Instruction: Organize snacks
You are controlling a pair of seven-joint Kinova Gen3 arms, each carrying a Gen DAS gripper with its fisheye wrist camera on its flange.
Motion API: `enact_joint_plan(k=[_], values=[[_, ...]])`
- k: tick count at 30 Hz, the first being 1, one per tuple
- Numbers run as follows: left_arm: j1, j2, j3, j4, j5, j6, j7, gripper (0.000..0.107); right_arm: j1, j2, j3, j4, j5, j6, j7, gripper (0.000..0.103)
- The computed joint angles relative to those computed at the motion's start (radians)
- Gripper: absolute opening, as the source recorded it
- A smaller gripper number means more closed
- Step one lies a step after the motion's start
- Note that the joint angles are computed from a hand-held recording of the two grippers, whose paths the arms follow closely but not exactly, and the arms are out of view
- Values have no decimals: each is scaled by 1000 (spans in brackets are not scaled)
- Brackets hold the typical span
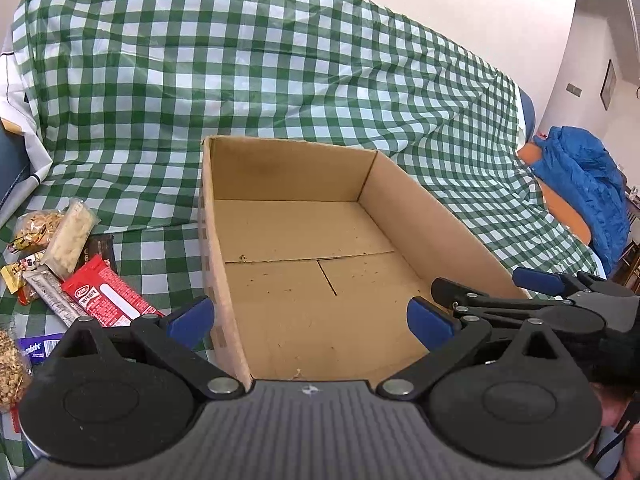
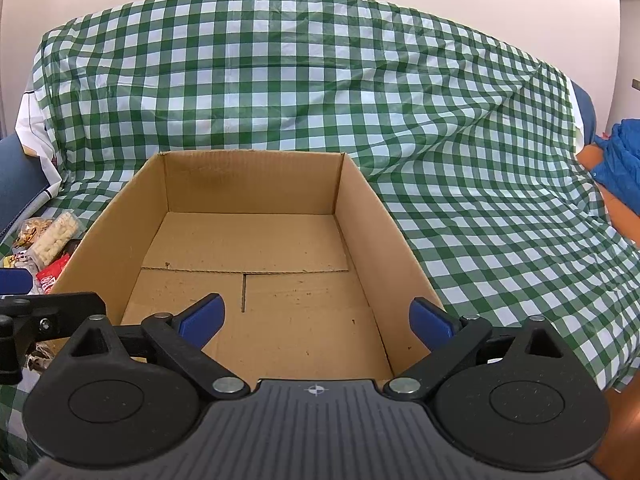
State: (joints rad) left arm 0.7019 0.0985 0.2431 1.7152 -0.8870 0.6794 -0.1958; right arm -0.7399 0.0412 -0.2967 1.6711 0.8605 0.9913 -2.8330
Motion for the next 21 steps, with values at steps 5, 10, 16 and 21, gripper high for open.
enact_joint_plan(k=[5, 10, 16, 21], values=[[-1, -6, 1, 8, -14, -5, 5, 76, -3, 1, -1, -2, 2, 9, 0, 97], [-8, -14, 1, 7, -12, 20, 17, 49, -13, 12, -2, -19, 10, 32, -1, 86], [-35, -47, 11, 27, -39, 70, 78, 48, -41, 32, -2, -48, 32, 33, -24, 67], [-79, -74, 23, 26, -7, 146, 93, 48, -79, 65, 4, -89, 53, 8, -27, 67]])
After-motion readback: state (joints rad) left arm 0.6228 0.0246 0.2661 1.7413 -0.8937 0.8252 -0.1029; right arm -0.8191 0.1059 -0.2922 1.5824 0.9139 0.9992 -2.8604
